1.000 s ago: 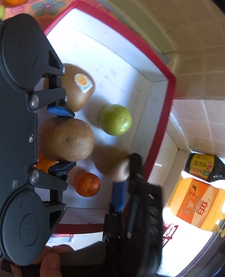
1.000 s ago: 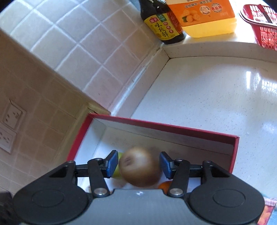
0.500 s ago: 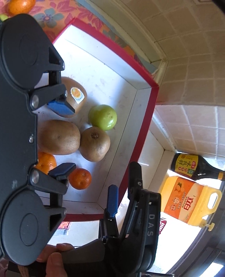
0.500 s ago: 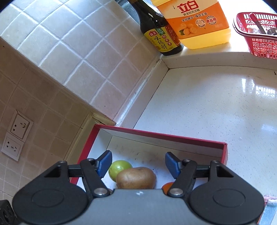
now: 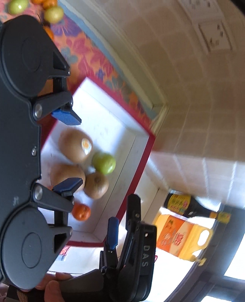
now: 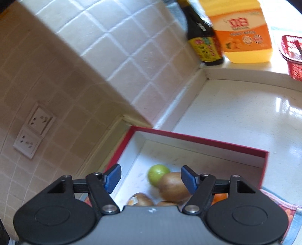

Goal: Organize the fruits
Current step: 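Move both open tools back over the fruit on the cloth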

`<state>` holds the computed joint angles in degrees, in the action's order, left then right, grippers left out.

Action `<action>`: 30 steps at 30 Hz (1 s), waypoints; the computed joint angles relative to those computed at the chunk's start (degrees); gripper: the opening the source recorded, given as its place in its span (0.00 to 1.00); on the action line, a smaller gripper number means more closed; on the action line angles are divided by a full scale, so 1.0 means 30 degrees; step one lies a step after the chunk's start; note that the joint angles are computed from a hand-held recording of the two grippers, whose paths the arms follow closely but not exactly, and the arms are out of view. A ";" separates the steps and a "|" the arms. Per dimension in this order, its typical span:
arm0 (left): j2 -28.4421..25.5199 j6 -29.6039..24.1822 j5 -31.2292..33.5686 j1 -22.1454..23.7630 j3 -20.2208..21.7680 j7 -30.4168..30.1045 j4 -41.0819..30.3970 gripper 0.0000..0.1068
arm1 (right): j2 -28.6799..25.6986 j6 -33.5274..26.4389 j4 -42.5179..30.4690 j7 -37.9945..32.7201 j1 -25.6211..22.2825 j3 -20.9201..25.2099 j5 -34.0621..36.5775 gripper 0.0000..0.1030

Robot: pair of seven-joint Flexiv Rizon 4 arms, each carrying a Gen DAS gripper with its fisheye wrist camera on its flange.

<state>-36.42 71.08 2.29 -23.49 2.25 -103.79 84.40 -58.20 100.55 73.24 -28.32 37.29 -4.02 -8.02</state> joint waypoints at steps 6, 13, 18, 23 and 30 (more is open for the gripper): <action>0.1882 0.0588 0.1300 -0.0416 0.1875 -0.2345 0.2064 0.69 | 0.0242 -0.0547 -0.0763 -0.0601 0.0502 0.0298 -0.0822 0.74; 0.4056 0.0454 0.3662 -0.0163 0.3278 -0.5580 0.4227 0.69 | -0.0117 -0.1736 -0.2660 -0.1430 0.0706 0.1454 -0.2046 0.74; 0.5536 0.0247 0.5444 0.0613 0.3600 -0.7743 0.5603 0.69 | -0.0503 -0.2667 -0.3972 -0.2206 0.0894 0.2364 -0.2732 0.75; 0.6678 -0.0322 0.6948 0.1480 0.3637 -0.9653 0.6593 0.70 | -0.1033 -0.3788 -0.5114 -0.3495 0.0891 0.3872 -0.3095 0.76; 0.7721 -0.0268 0.7242 0.3706 0.2892 -1.1170 0.8395 0.70 | -0.2257 -0.6125 -0.7085 -0.6327 0.1067 0.6183 -0.2629 0.77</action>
<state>-13.25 70.28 24.01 -12.38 10.92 -137.30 109.58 -64.97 82.18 51.98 -47.30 40.49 14.53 -15.91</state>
